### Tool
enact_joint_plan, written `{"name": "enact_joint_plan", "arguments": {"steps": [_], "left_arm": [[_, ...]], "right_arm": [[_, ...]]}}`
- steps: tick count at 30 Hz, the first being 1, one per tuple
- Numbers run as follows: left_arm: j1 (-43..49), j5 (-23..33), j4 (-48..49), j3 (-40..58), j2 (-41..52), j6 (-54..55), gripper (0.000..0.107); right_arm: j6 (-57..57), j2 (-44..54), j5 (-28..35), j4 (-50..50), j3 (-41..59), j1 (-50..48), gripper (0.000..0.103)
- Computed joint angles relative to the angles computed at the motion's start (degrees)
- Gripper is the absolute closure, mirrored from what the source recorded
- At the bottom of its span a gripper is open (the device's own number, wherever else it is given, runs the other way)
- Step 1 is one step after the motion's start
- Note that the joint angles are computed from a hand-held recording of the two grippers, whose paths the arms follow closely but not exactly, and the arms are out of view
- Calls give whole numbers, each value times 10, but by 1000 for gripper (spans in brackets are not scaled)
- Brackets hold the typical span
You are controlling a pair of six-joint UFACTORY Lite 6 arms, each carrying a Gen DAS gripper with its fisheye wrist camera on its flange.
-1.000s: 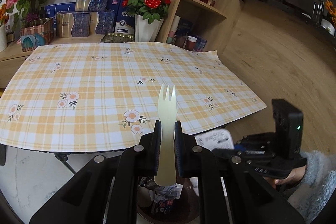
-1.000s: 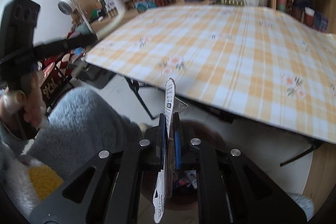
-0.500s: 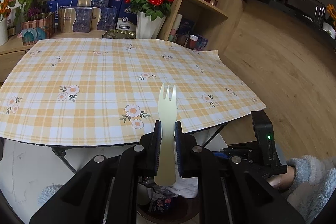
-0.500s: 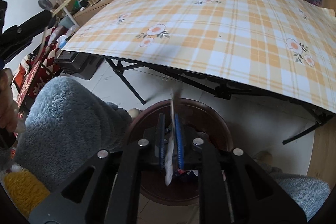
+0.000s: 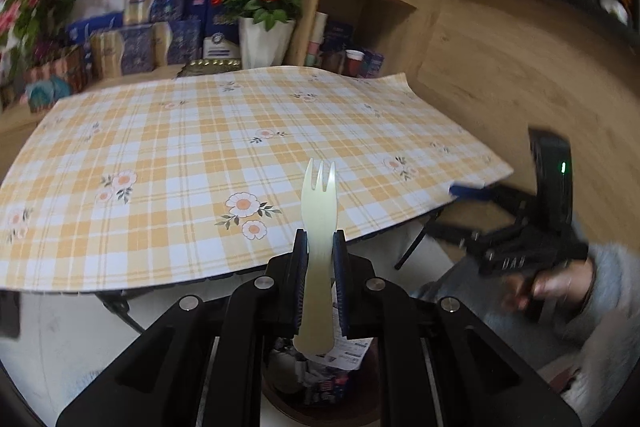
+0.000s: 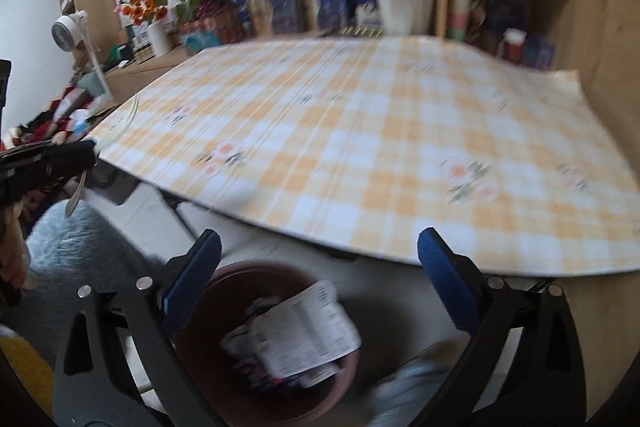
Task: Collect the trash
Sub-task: 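Open the right tool to drop the tray while the left tool releases the fork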
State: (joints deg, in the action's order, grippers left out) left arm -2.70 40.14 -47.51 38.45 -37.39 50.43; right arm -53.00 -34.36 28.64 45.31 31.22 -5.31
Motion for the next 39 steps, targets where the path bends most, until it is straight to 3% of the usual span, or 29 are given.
{"name": "enact_joint_plan", "arguments": {"steps": [3,6,10,14,20,26,32,35,37,39], "left_arm": [[-20,-19,-20,-21,10,44,94],[-32,-33,-51,-37,34,86,94],[-49,-41,-69,-46,60,103,94],[-109,-91,-19,-50,96,45,94],[-215,-160,132,-42,153,-100,94],[-247,-177,183,-38,179,-146,94],[-236,-174,173,-34,188,-142,94],[-238,-178,191,-32,188,-166,86],[-235,-180,191,-33,186,-171,64],[-232,-184,194,-33,183,-181,57]], "right_arm": [[-66,-17,-18,31,-12,-35,6],[-136,-9,1,109,-21,-82,6],[-107,-8,-44,98,-39,-66,6],[-97,-2,-69,105,-46,-61,6],[-112,-2,-62,124,-51,-68,6],[-102,1,-68,116,-51,-57,6],[-106,9,-68,120,-49,-56,6],[-99,8,-74,113,-50,-49,6],[-92,7,-77,107,-51,-43,6],[-88,8,-80,103,-51,-40,6]]}}
